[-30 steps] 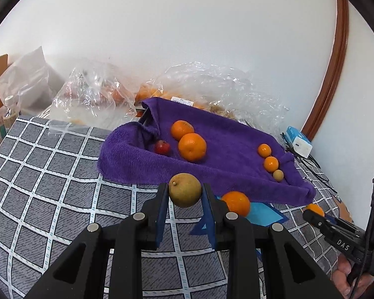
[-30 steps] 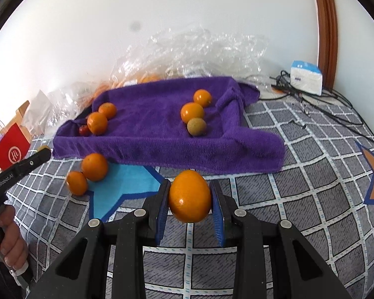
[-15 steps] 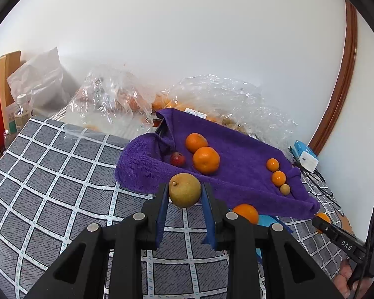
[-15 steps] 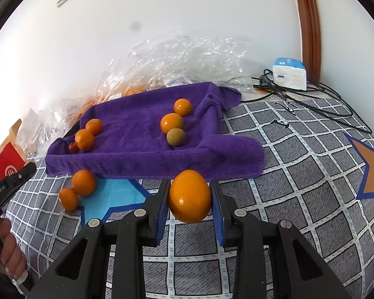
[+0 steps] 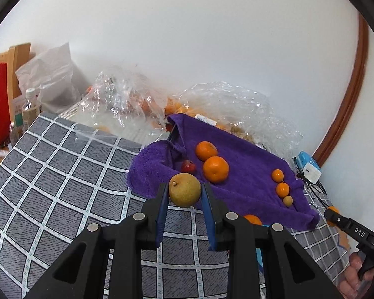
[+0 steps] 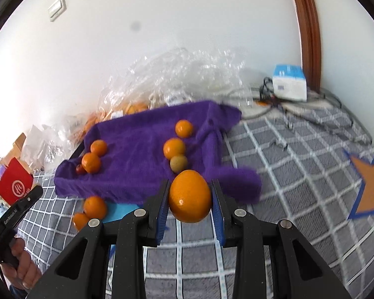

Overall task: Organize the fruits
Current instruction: 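Lift the orange and pear and carry both over the purple towel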

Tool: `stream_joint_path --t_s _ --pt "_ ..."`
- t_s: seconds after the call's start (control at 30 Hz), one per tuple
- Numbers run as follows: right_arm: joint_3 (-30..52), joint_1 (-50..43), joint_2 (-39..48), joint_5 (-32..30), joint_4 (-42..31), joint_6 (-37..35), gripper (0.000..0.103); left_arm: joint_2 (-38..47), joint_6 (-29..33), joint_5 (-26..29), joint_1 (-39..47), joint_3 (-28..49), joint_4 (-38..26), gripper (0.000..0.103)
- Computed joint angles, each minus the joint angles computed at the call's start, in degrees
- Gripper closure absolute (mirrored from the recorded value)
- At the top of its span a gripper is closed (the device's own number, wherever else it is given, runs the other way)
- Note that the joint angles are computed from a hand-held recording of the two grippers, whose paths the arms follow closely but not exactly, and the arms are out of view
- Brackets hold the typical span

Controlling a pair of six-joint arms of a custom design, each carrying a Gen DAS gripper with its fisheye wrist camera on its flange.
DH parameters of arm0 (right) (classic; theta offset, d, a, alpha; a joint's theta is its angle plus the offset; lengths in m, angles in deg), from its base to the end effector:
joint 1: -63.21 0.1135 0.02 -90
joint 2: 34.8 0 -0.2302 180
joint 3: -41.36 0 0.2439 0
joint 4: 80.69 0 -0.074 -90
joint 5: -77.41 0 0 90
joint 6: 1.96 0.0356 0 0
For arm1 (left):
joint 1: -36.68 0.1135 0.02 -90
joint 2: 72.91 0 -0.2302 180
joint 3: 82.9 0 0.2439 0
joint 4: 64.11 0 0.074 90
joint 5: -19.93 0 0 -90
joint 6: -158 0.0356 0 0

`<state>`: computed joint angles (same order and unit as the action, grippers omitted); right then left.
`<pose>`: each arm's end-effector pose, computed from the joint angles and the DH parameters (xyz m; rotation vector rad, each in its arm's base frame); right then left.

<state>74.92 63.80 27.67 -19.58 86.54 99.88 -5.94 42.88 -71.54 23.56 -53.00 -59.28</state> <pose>0.2087 0.0065 0.1270 0.1630 2.2989 0.2518 0.2118 -0.0484 0.1199 -0.2404 2.1418 -0.3633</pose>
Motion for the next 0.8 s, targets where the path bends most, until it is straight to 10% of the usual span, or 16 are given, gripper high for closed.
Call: stream_joint_path --t_s 0.4,0.8 --pt "17.93 7.35 21.99 1.19 1.72 -2.74 0.071 -0.28 4.19 5.38 4.59 12.81 -12.70 0.078" --pt "27.71 8.26 41.57 -0.96 3.43 -3.45 0.071 20.75 5.30 6.93 2.29 25.75 -12.13 0.078"
